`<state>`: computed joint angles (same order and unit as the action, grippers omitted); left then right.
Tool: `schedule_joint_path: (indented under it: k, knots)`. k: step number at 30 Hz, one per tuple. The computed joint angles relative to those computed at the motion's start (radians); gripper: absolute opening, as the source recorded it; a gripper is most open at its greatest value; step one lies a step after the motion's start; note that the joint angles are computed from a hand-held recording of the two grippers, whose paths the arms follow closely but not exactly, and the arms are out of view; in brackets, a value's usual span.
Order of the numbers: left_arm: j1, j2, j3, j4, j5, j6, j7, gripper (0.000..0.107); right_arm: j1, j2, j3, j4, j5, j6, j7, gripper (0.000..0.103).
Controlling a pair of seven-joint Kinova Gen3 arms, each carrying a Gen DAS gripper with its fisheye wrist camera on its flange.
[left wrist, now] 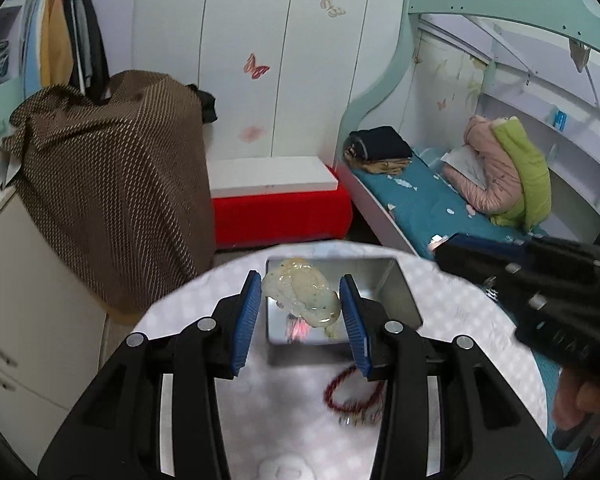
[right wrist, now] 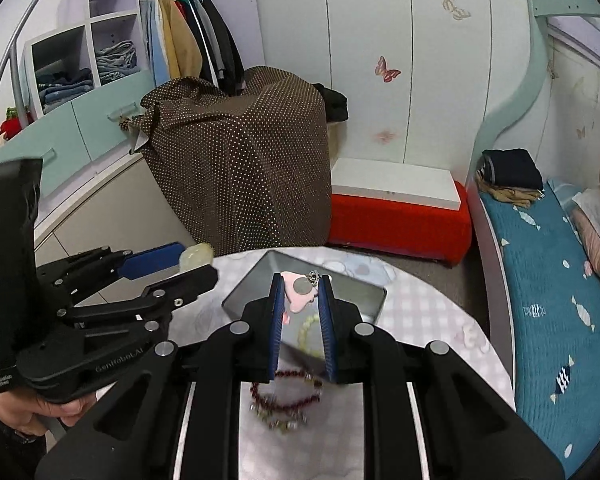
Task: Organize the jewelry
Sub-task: 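Lower the jade pendant and pink charm into the grey box and open both tools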
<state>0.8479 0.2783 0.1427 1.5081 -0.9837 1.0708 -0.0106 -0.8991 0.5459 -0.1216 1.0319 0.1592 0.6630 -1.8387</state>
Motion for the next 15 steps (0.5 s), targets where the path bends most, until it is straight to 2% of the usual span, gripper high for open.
schedule_joint_path:
  k: [5,15]
  knots:
    - [-0.05,0.03,-0.017,-0.056,0.044,-0.053,-0.082,0.041,0.018,0.073,-0.009,-0.118,-0.034,0.083,0.031,0.016]
    - [-0.107,0.062,-0.063,-0.081,0.165,-0.139,-0.195,0.042,0.045,0.196,-0.006,-0.318,-0.131,0.257,0.064,0.016]
